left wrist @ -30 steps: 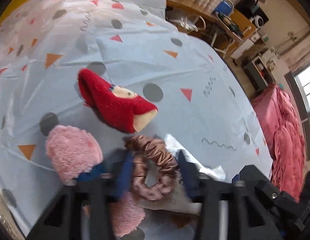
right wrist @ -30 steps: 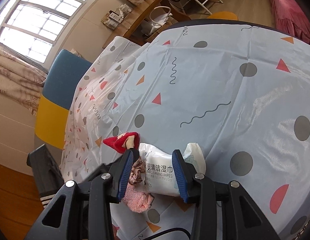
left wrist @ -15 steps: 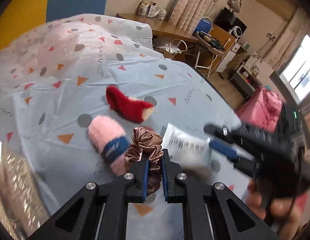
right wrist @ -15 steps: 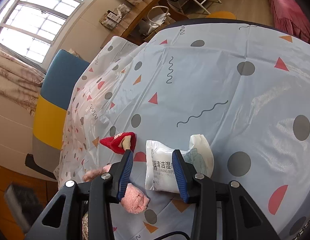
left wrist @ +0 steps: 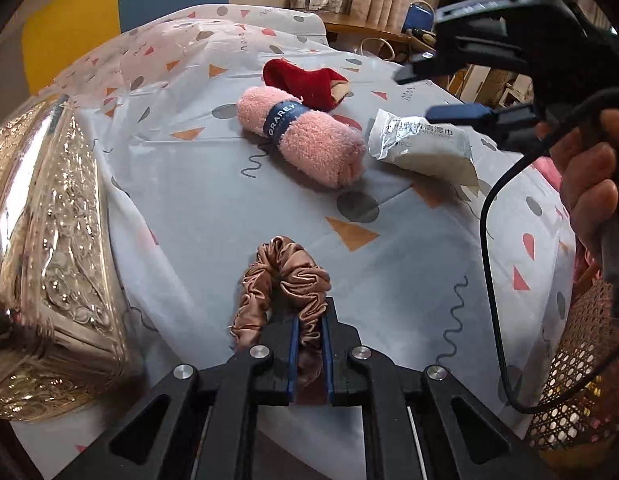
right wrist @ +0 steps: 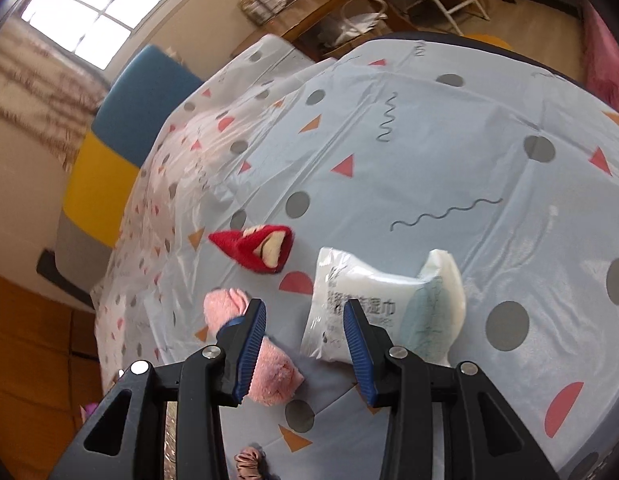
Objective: Organize soft objects
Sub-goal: 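Grasp the red sock with the right gripper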
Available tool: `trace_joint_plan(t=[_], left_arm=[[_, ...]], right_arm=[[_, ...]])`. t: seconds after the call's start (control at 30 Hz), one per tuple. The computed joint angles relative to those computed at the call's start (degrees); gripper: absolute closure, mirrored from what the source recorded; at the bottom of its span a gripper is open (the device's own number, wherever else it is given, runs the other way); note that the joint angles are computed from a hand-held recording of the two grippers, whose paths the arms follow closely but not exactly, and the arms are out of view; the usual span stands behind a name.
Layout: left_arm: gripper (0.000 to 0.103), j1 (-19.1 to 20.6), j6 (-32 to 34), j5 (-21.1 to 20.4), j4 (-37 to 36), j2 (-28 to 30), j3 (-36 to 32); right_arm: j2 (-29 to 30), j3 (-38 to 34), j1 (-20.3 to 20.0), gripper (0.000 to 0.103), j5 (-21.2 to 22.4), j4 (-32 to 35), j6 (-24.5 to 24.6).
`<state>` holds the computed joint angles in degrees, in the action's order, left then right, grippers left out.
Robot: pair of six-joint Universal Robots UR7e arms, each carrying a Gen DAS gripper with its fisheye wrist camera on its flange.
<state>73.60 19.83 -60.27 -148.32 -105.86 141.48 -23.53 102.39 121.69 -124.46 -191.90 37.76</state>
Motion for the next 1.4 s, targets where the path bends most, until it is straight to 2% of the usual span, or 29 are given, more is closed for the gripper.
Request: trace_joint_plan(t=[0.1, 0.17, 0.23, 0.37, 0.53, 0.6, 0.7, 0.73, 0.83, 0.9, 1.03, 1.17, 1.27, 1.33, 1.4], left_arm=[[0.093, 1.4, 1.8, -1.6, -0.6, 0.5, -0.5], [0.093, 2.0, 2.8, -2.2, -1.6, 0.9, -0.5], [0.093, 2.1, 2.4, -2.7, -1.5, 0.7, -0.5], [0.093, 2.4, 1.9, -3.5, 0.1, -0.3, -0.9], [0.093, 2.8, 1.6, -4.4, -0.2, 0.0, -1.0], [0.093, 3.0, 1.7, -4.6, -0.2, -0.2, -1.0], [0.093, 3.2, 1.6, -4.8, 0.0, -0.4, -1.1], [0.093, 3.3, 1.6, -5.0, 0.1, -0.5, -1.1], [0.093, 3.4, 2.0, -5.1, -0.3, -0.4, -1.1], [0.093, 3.4, 2.2, -5.0, -0.7, -0.3, -1.0], [0.092, 3.2, 2.2, -4.7, -1.6, -0.3, -0.5], [0.092, 2.0, 1.0, -3.5, -1.4, -0.5, 0.0], [0.093, 1.3, -0.9, -2.6, 0.3, 0.2, -1.0], [0.093, 0.1, -2.9, -1.1, 3.0, 0.8, -2.2], [0.094, -1.0, -5.2, -0.1, 4.5, 1.3, -3.4]], right_arm=[[0.9, -3.8, 0.8, 0.063, -0.3, 6.6, -3.9], [1.9, -7.9, 1.5, 0.063, -1.6, 12.9, -8.3], [3.6, -12.8, 1.8, 0.063, -4.1, 18.5, -13.6], [7.6, -22.9, 1.4, 0.061, -9.5, 30.1, -21.3], [12.0, -32.4, -0.1, 0.049, -12.9, 41.3, -24.8], [13.7, -35.3, -0.6, 0.048, -14.4, 44.2, -24.9], [14.9, -36.8, -1.3, 0.051, -15.1, 44.3, -24.9], [15.0, -36.6, -1.4, 0.062, -15.3, 42.9, -25.1], [14.3, -35.2, -1.4, 0.077, -14.9, 40.6, -25.3], [13.0, -33.3, -1.0, 0.079, -14.9, 40.1, -23.9], [9.2, -26.0, 0.3, 0.079, -14.5, 34.9, -21.1], [4.7, -17.6, 1.4, 0.079, -10.5, 27.7, -16.3], [4.5, -15.2, 2.0, 0.079, -11.7, 26.1, -14.4], [4.9, -14.2, 1.3, 0.079, -10.3, 23.5, -14.3], [5.8, -14.6, 0.7, 0.079, -11.4, 24.6, -13.4]])
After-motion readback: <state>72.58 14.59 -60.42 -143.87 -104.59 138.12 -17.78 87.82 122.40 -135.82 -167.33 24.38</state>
